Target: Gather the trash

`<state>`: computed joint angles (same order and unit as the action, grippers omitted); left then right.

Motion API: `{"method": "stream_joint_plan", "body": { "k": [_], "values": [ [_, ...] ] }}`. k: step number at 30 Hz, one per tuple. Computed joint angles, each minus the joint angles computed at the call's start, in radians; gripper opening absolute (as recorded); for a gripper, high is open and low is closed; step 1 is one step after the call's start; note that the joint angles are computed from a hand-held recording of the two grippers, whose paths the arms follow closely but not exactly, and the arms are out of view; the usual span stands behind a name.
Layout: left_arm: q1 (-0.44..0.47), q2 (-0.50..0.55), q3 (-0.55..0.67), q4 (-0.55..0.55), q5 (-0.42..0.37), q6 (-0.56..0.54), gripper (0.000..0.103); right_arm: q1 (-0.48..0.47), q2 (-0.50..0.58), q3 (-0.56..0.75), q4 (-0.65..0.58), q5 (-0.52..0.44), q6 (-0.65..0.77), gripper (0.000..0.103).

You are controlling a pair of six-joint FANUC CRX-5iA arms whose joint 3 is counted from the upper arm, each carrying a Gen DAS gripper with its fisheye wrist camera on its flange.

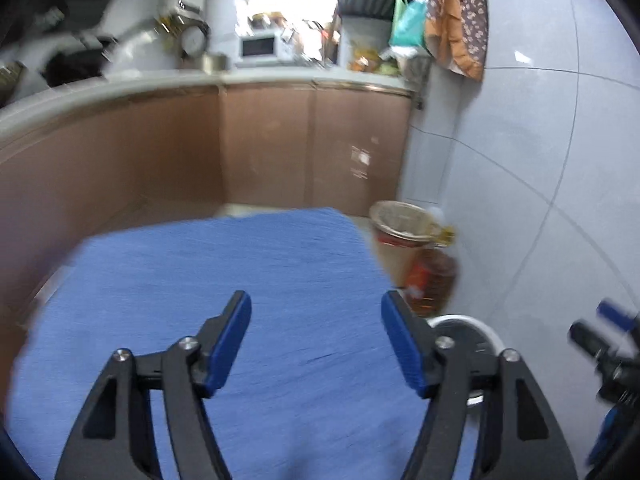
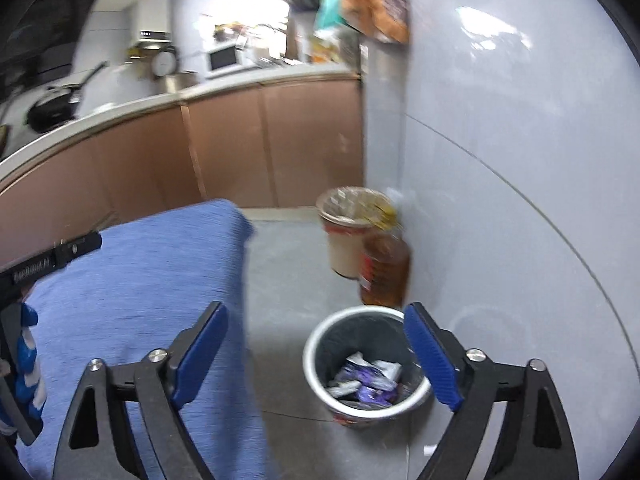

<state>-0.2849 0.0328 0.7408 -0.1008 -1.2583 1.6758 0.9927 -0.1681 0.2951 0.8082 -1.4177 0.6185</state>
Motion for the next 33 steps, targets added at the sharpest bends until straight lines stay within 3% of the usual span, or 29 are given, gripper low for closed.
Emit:
{"method": "stream_joint_plan", "body": {
  "k": [7,12,19,28,33],
  "values": [
    [0.017,-0.206,-0.126,-0.171,-0.016,0.035,0.08,0.133,0.058,0.074,0.074,-0.036,0.053,0.102],
    [0.058,-0.293,-0.177,-0.181,-0.011,0.066,0.085,0.215,0.083,0.093,0.163,-0.079,0.091,0.103],
    [0.021,-0.336,-0.183,-0.229,-0.021,0.088,0.087,0.286,0.071,0.057,0.251,-0.125,0.082,0.103],
    [-0.146,-0.345,-0.161,-0.395,-0.061,0.143,0.087,0.338,0.045,0.007,0.308,-0.189,0.023,0.103],
    [-0.194,-0.348,-0.153,-0.44,-0.083,0.155,0.087,0.354,0.027,-0.023,0.336,-0.214,-0.012,0.103]
  ]
}}
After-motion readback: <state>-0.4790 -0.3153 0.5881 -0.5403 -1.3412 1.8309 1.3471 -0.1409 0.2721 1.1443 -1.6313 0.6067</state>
